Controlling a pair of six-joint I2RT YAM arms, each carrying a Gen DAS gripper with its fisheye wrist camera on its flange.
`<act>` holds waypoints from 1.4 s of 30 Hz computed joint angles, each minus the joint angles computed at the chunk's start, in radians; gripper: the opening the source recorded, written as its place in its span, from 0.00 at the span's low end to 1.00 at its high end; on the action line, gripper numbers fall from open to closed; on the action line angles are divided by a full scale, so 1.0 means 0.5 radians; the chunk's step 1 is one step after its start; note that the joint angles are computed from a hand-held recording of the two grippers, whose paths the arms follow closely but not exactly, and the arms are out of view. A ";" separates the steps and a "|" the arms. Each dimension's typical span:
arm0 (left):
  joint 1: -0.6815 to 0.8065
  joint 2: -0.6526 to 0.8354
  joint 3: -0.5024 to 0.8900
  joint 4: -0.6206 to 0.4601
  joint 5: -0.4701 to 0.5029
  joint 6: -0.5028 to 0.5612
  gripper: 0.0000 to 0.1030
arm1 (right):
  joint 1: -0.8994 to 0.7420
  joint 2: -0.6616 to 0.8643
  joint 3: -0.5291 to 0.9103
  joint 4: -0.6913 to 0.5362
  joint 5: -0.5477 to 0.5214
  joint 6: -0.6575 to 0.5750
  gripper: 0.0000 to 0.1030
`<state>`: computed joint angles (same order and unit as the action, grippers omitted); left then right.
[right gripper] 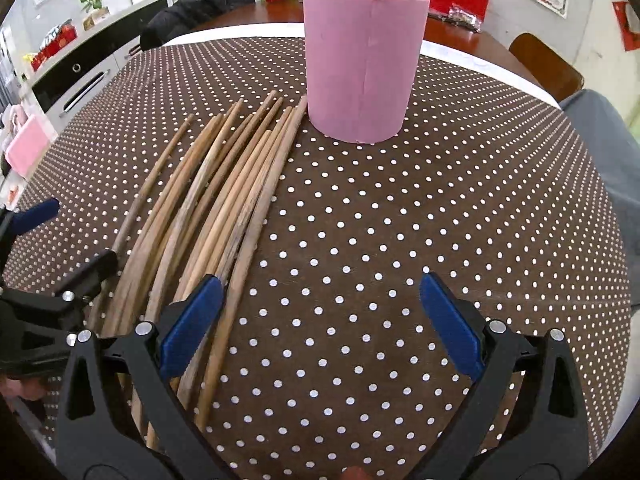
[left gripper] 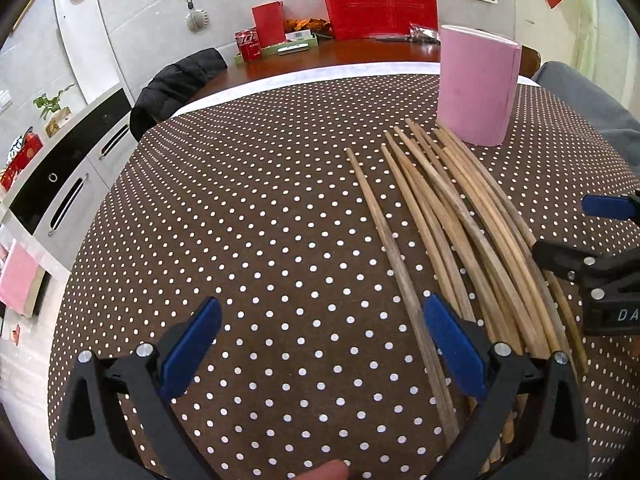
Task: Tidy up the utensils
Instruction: 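Lower both tools to the chopsticks and close each on one chopstick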
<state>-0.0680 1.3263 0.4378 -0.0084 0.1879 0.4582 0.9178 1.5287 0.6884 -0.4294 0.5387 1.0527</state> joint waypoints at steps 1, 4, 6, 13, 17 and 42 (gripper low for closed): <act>-0.011 0.033 0.023 0.003 0.000 -0.014 0.97 | -0.001 0.012 0.008 -0.002 0.002 -0.005 0.94; 0.027 0.093 0.070 -0.013 0.048 -0.004 0.97 | -0.012 0.067 0.035 -0.024 0.028 0.003 0.94; 0.041 0.148 0.103 0.001 0.062 -0.004 0.97 | -0.027 0.041 0.033 -0.023 0.001 0.003 0.94; -0.023 0.135 0.041 0.139 -0.057 -0.001 0.97 | -0.194 0.074 0.169 -0.141 -0.081 -0.227 0.93; -0.051 0.219 0.137 0.094 -0.088 -0.039 0.97 | -0.345 0.087 0.223 -0.111 -0.178 -0.359 0.80; -0.264 0.705 0.647 -0.028 -0.291 -0.153 0.97 | -0.574 0.163 0.260 0.164 -0.377 -0.623 0.40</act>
<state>-0.2001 1.6788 0.7614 -0.0226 0.0425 0.3819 0.6308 1.6105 0.8182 -0.3477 0.3503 0.7411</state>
